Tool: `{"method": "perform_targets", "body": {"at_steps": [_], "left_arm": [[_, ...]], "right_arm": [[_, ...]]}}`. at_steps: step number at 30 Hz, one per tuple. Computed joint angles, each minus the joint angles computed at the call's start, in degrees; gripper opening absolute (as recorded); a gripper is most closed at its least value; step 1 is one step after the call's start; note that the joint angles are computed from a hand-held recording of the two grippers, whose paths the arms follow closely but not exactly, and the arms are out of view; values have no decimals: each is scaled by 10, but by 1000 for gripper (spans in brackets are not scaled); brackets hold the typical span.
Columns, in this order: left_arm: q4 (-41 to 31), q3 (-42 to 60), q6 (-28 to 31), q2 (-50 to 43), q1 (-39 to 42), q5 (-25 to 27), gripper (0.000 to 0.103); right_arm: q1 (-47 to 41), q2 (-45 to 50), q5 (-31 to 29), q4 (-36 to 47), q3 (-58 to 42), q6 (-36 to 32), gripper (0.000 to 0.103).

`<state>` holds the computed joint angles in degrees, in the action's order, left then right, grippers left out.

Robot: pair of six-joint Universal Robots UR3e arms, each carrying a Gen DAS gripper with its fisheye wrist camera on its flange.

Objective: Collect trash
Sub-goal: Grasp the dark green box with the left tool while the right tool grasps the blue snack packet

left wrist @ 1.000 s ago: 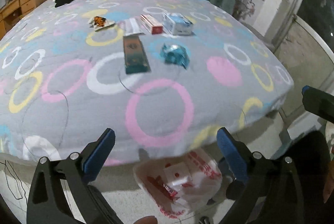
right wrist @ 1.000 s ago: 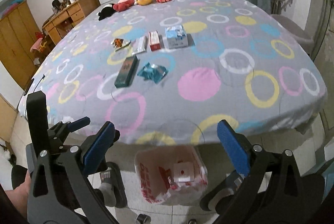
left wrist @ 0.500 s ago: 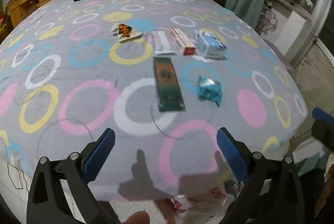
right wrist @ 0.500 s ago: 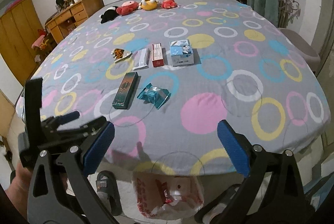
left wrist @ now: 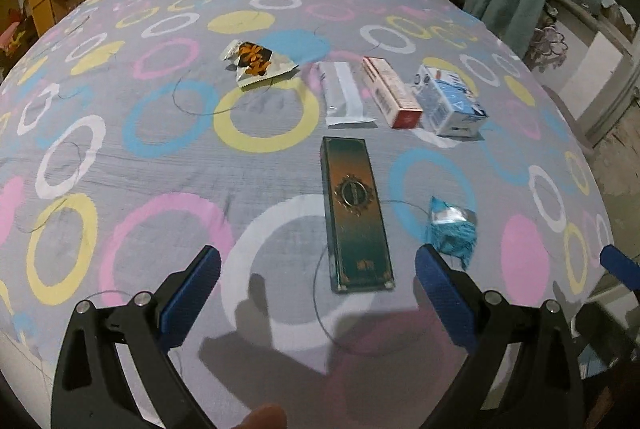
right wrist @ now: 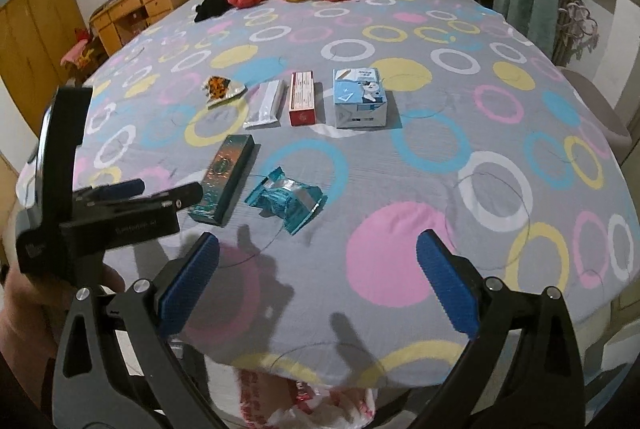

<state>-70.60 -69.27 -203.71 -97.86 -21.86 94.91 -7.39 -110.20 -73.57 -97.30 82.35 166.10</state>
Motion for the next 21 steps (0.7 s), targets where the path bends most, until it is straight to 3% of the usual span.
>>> {"method": "perform_targets", "body": {"at_steps": [10,21], "left_arm": [[-44,96,1,-87,1,23,95],[-50,145,19,-142,17,7,95]], "right_arm": [[29,71,-12,-51,15,-22,96],[55,149,-26,-78,-6,-51,96]]}}
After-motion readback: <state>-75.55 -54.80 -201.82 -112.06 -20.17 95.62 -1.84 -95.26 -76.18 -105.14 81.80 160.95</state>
